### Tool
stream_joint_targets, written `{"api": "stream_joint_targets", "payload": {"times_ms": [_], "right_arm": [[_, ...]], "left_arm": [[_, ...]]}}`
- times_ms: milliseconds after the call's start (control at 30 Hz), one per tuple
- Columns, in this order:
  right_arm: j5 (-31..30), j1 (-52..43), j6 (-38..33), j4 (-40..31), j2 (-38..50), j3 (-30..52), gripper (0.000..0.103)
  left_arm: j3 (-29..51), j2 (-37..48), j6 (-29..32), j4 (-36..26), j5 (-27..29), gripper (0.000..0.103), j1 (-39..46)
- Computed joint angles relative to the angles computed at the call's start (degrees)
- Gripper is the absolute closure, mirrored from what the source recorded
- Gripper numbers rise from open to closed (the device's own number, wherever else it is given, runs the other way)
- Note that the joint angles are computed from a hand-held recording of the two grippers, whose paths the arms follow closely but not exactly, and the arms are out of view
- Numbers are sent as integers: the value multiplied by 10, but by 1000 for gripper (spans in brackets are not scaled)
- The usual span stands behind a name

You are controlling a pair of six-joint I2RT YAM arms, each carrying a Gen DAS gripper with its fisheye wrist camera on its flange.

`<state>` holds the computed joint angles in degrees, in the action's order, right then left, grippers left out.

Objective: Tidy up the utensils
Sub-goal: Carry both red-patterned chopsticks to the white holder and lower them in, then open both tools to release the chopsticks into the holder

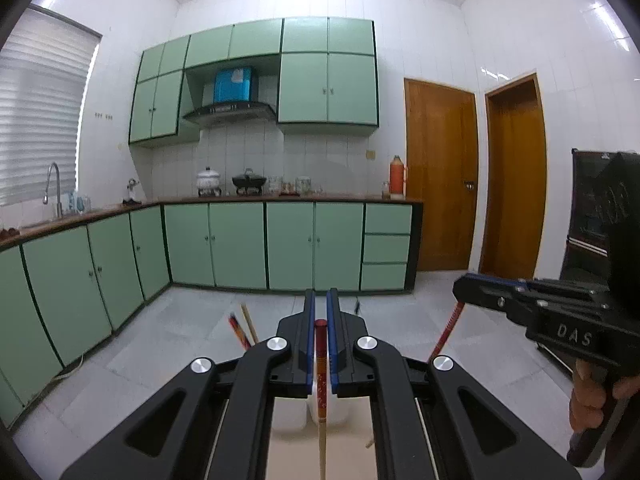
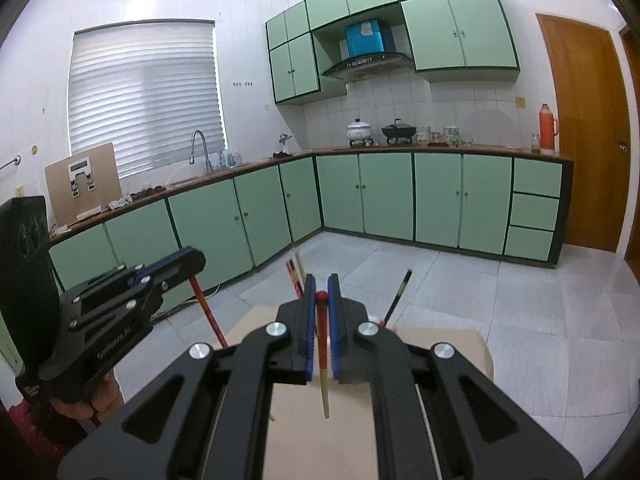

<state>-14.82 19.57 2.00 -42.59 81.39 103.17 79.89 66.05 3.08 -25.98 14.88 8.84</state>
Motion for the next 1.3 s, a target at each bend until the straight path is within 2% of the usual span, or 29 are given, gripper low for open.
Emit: {"api": "stream_joint_targets", "payload": {"times_ms": [267, 400, 533, 833, 1000, 1100, 1167, 1200, 1233, 1300], "right_arm": [[25, 4, -18, -53, 142, 215, 98], [33, 1, -15, -57, 194, 277, 98], [25, -9, -5, -58, 248, 333, 98], [32, -19, -8, -39, 302, 332, 98], [27, -18, -3, -30, 317, 316, 98], [20, -16, 1, -28, 323, 306, 97], [24, -14, 3, -32, 326, 306, 94], [27, -13, 1, -33, 326, 301, 88], [31, -14, 0, -26, 318, 285, 84], [39, -13, -3, -15, 304, 258, 82]], "left_arm": [[140, 119, 8, 32, -25, 97, -11], [209, 186, 2, 41, -33, 97, -15], [236, 234, -12, 63, -41, 97, -18], [203, 283, -26, 112, -44, 97, -12], [197, 301, -27, 114, -43, 97, -9], [203, 314, -22, 96, -40, 97, -9], [212, 323, -22, 78, -39, 97, -8], [216, 328, -23, 69, -38, 96, -5], [219, 331, -24, 58, -34, 90, -2], [213, 328, -24, 53, -34, 85, 3]]}}
